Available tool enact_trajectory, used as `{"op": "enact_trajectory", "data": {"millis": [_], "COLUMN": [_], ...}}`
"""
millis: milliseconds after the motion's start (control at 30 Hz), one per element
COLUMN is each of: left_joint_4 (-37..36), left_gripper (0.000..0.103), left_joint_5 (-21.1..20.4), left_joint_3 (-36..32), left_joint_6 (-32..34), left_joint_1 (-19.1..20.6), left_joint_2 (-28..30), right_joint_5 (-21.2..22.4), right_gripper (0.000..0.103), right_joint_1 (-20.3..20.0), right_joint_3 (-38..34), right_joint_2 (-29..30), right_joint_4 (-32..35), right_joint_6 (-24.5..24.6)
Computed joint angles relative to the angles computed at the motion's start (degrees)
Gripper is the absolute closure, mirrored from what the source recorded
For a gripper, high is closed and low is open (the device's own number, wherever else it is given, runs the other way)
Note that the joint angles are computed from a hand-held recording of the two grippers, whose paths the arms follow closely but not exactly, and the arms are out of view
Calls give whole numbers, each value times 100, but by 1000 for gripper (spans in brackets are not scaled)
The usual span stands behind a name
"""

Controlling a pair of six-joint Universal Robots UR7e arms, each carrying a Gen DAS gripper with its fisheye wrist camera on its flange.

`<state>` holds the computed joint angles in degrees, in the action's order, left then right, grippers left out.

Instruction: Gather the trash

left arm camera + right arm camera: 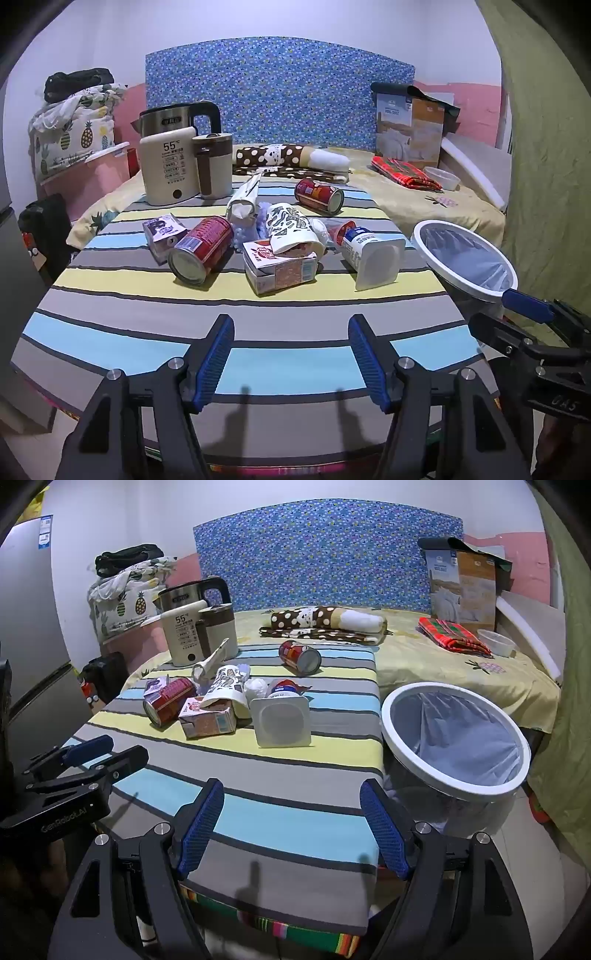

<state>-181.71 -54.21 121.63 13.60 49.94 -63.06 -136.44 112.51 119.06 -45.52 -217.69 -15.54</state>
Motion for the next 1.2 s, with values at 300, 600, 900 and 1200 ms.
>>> {"op": "enact_trajectory", "data": {"millis": [300, 600, 900, 1200], "left_joint_4": [-12, -55, -93, -105], "left_gripper": [39, 39, 39, 39], "left_joint_5": [-149, -101, -75, -77], "left_joint_3": [-9, 73, 75, 82], "left_joint_6": [9, 11, 12, 18], "left_joint_1": [50, -25, -36, -38], "left_joint_2": [-66, -86, -55, -58], "right_joint_5": [24, 5, -44, -54], "right_gripper": [26, 26, 26, 26], "right_joint_1": [-5, 8, 32, 39], "right_joint_3": [9, -21, -29, -33], "right_joint_2": [-27, -5, 13, 12], "right_joint_4": [0, -6, -20, -15], "right_joint_6": [19, -9, 4, 4]}}
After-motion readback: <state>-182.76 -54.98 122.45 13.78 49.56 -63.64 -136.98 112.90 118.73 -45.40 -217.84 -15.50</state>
